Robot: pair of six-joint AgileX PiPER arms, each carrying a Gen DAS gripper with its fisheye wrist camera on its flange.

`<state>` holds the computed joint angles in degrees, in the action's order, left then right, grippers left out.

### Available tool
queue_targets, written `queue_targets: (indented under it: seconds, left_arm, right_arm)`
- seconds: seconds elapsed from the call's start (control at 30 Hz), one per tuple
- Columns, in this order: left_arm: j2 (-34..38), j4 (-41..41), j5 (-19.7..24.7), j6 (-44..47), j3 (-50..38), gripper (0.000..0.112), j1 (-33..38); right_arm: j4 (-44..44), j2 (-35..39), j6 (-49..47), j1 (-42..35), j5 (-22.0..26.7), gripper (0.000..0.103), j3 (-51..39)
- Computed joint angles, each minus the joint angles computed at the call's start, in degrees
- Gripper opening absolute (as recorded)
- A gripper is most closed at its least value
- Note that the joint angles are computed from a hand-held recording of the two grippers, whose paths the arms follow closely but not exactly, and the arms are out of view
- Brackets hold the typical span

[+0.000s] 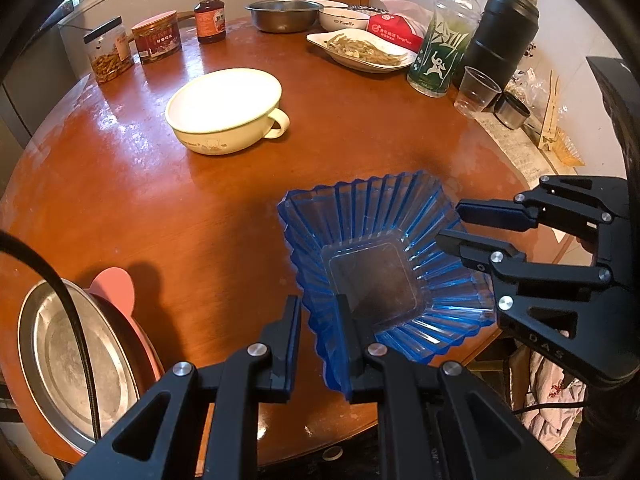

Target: Organize plates and bowls

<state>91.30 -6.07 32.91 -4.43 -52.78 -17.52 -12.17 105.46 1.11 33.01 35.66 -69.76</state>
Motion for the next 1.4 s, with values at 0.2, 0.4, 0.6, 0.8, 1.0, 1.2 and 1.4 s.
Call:
queue_targets:
  seconds: [0.2,0.4,0.6,0.8,1.0,1.2,1.4]
  left_arm:
    - [-0.1,-0.4,-0.3,0.3,0.1,0.017,0.1]
    - [0.0,0.1,-0.3,-0.3,0.0,0.017,-0.2]
    - [0.0,0.4,-0.1,-0.7,-0.2,0.017,-0.2]
    - [0.0,0.6,-0.1,-1.2,-0.2,0.018,0.1]
    - [-0.5,0.1,0.0,-1.2,-0.2,0.029,0.7]
    - [-1.9,0.7,0.4,-2.1,-0.5,0.052,1.3]
    - [-2.6,1.3,1.4,-2.6,-1.5,0.053,2.4]
  right_arm:
    - [3.6,-0.3,-2.3,-1.2,0.1,0.041,0.3]
    - [5.6,-0.1,-3.3,-1.7,0.3,0.044,0.1]
    - [7.0,0.4,-4.5,-2.1,0.6,0.044,-0.4]
    - [8.3,1.1,-5.5,-2.3,0.7,0.044,-0.9]
    - [8.8,1.4,-6.2,-2.4,0.6,0.045,-1.2]
    - [9.4,0.7,-7.0,-2.9,0.5,0.045,-1.3]
    - [10.7,-0.4,-8.4,-3.7,0.8,0.048,-2.3]
